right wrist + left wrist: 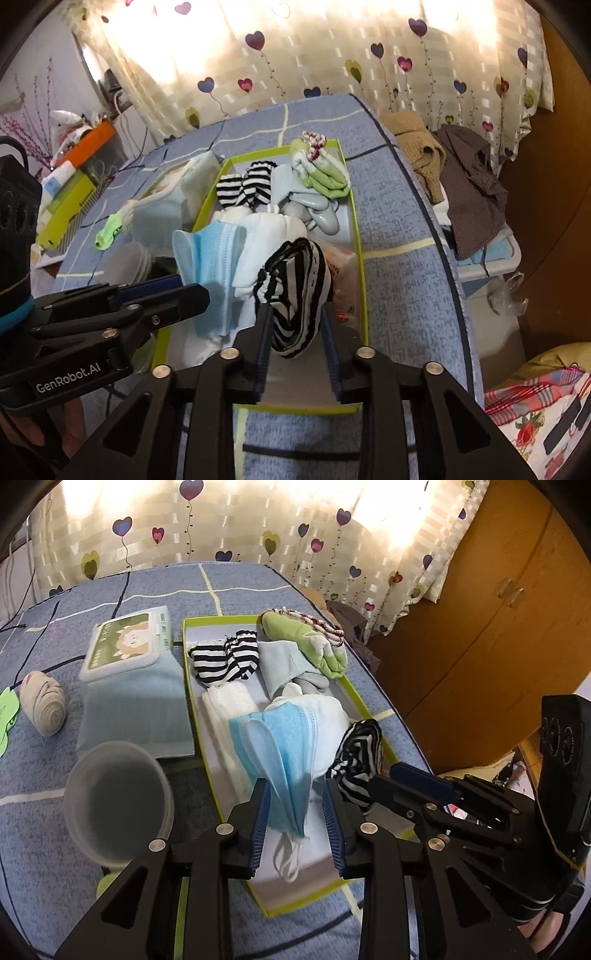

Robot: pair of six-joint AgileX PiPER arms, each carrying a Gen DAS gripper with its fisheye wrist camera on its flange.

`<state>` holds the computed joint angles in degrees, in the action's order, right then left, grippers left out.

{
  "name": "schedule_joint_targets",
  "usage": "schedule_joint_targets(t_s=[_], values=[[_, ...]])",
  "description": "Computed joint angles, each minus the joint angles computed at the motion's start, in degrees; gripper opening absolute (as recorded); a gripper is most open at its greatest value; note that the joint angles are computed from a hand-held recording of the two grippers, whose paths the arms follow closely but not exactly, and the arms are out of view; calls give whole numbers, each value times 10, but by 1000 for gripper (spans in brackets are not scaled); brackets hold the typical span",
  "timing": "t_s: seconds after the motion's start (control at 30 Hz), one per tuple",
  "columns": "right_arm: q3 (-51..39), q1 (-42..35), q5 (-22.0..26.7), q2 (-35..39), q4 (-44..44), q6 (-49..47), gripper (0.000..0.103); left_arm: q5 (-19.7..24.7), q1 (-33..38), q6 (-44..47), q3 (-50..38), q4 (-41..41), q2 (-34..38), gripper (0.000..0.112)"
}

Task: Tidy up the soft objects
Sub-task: 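Open left gripper to drop blue mask in tray while right gripper releases striped sock, then withdraw both open grippers from the tray toward the green cloth and rolled sock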

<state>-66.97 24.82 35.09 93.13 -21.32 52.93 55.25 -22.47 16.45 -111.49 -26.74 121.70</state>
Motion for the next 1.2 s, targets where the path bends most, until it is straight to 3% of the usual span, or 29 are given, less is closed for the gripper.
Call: schedule_joint_targets(t_s=[0.23,0.43,0.8,1.2], values=[[-1,52,49,-35,-79,88,46,-39,17,58,87,-49,-70,30],[-17,97,95,-49,-127,141,50,-59,32,123,152,-101,-126,31],[-58,154,156,-44,-169,176,52,-72,66,168,205,-139,-175,31],[-89,185,187,-35,-187,183,53,-87,87,166,238,-125,-206,30]])
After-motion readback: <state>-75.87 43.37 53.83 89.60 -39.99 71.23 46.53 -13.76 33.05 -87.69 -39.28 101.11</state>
